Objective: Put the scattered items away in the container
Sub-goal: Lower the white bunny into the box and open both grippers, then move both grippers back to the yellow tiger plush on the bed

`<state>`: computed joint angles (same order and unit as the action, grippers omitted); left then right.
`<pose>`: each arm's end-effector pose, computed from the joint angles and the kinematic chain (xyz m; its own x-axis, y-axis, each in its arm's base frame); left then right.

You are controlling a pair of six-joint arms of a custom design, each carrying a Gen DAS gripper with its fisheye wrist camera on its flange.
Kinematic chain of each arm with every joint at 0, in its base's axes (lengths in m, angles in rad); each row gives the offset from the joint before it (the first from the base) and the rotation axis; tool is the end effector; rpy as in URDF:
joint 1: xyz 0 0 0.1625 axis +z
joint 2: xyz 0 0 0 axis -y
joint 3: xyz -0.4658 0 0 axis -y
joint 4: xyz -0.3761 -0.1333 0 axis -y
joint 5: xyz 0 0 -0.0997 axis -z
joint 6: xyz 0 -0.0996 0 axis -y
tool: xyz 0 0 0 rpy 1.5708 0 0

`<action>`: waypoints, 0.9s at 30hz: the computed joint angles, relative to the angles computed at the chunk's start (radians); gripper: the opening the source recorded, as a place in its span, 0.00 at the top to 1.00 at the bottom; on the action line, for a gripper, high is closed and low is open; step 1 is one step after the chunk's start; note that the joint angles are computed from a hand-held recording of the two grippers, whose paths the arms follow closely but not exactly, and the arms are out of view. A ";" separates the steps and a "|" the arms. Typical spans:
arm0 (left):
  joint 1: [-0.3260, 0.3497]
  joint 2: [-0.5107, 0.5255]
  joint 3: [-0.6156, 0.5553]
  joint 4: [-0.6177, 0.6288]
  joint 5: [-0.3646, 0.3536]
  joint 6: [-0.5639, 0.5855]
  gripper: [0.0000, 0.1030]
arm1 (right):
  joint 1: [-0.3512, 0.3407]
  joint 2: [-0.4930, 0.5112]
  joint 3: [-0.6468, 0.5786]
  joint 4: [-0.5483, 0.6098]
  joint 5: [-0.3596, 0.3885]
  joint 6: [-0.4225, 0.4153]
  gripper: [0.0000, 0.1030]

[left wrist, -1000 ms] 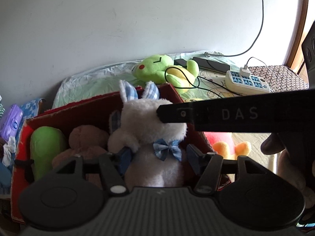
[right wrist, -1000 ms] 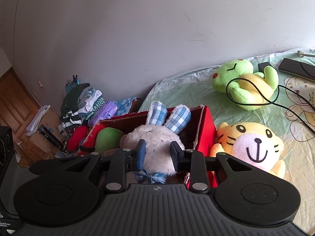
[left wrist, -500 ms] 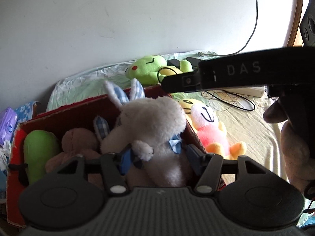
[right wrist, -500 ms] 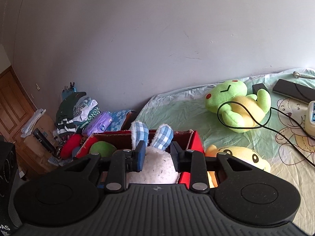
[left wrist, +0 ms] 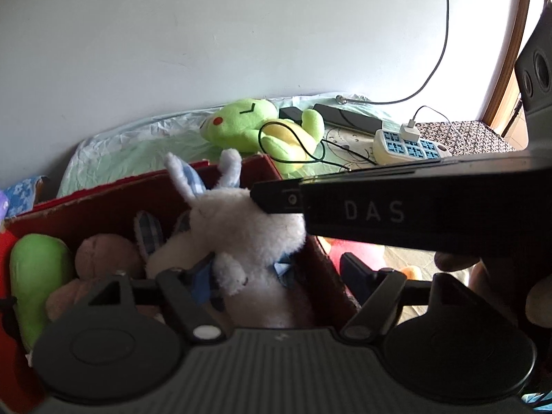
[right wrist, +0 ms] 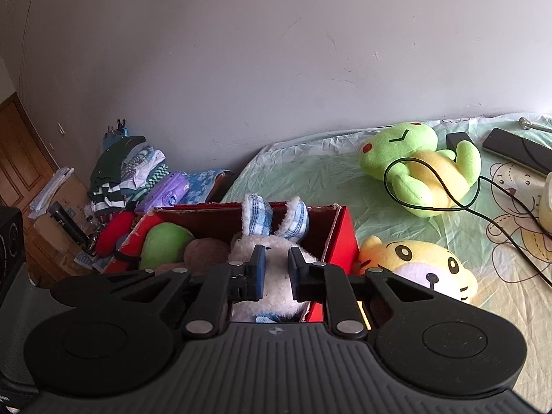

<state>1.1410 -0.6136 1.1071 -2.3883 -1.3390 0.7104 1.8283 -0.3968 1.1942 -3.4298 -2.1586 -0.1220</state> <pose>-0.2070 -0.8263 0.1924 -0.4362 0.8190 -0.3727 0.8963 0.4322 -0.0993 0.2826 -0.7666 0.1201 -0.9060 0.1970 0.3746 -0.2362 0.4991 -0.8338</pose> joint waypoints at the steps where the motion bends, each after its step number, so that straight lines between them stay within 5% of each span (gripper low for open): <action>1: -0.002 0.001 0.007 -0.010 0.006 0.007 0.24 | 0.000 0.003 -0.007 0.012 -0.009 -0.009 0.84; 10: -0.004 0.005 0.003 0.011 0.023 -0.018 0.24 | -0.012 -0.001 0.007 0.008 -0.008 -0.011 0.88; 16: -0.014 -0.003 0.006 0.024 0.060 -0.051 0.22 | -0.029 -0.043 0.093 -0.064 0.071 0.085 0.88; 18: -0.018 -0.004 0.006 0.027 0.072 -0.064 0.22 | -0.023 -0.043 0.099 -0.076 0.049 0.076 0.80; 27: -0.020 0.009 -0.050 0.102 0.092 -0.178 0.19 | -0.027 -0.069 0.170 -0.141 0.036 0.117 0.80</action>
